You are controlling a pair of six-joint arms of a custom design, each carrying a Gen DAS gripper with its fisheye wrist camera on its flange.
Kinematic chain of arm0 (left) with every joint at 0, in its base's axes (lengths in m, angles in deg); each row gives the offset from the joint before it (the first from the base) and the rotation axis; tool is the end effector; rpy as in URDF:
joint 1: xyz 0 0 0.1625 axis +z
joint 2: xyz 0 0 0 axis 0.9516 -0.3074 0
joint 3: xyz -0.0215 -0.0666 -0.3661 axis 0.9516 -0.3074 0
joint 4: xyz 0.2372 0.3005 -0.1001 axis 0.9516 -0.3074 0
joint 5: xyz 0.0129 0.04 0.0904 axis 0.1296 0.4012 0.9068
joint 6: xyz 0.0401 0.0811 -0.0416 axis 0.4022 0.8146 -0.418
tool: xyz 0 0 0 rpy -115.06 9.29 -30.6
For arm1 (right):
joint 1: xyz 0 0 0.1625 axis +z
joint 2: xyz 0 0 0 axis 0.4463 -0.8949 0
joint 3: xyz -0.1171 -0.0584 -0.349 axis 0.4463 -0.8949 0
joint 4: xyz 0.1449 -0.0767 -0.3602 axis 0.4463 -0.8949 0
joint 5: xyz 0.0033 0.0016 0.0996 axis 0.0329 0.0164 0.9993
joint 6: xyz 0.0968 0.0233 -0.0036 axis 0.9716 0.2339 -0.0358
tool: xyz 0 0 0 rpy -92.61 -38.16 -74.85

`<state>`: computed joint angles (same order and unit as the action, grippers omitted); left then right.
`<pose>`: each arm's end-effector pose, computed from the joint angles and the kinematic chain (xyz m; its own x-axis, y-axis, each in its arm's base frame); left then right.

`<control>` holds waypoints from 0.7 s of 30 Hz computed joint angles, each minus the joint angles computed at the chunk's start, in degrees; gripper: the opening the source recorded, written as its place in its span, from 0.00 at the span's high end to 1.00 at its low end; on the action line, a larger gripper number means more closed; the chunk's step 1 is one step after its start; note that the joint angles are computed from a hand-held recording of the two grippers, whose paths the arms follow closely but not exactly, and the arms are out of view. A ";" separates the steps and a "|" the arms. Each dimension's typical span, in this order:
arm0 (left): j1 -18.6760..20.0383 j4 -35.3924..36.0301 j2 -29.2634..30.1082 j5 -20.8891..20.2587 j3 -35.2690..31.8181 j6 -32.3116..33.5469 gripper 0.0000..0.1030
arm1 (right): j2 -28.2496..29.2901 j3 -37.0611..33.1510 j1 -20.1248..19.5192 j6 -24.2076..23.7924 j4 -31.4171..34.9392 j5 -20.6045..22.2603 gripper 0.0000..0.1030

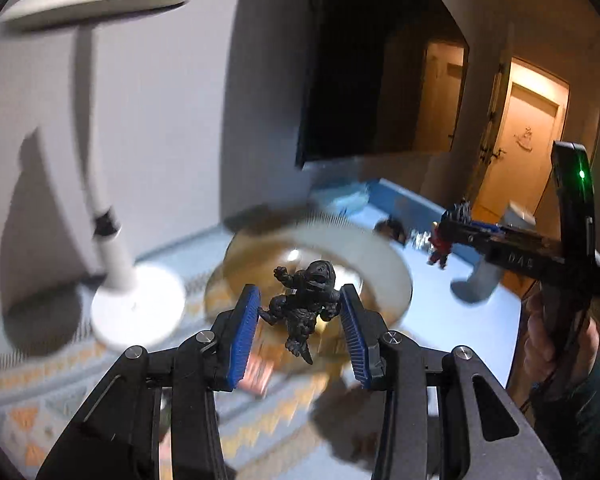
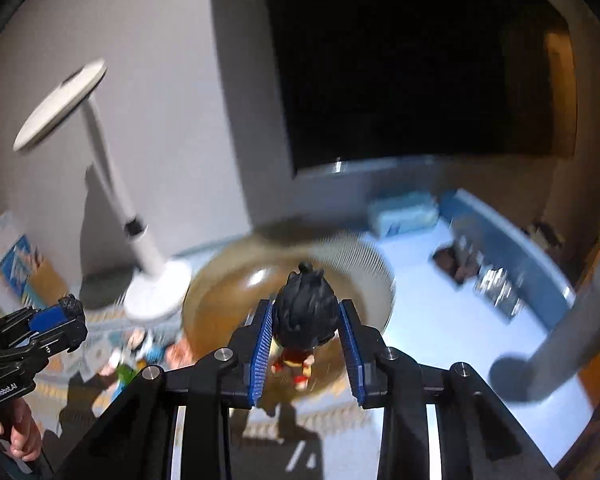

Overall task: Organize rigid objects
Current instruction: 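Carry the robot figure into the bowl and release while right tool drops the doll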

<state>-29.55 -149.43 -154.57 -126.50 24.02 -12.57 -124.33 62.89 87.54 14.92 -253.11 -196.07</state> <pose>-0.2481 -0.5058 0.3158 -0.7607 0.2463 -0.6005 0.6200 0.5496 -0.5600 0.3290 -0.5287 0.2240 -0.7603 -0.2742 0.5889 -0.6229 0.5647 -0.5414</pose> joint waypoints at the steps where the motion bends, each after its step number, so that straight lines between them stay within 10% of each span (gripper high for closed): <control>1: 1.00 0.34 2.64 -0.84 -3.35 0.58 0.63 | 1.24 -2.54 0.10 -0.81 0.00 -0.79 0.69; 21: 13.79 13.11 24.66 -4.53 -27.32 -5.02 0.63 | 18.53 -28.62 -7.51 -3.60 18.62 -5.77 0.69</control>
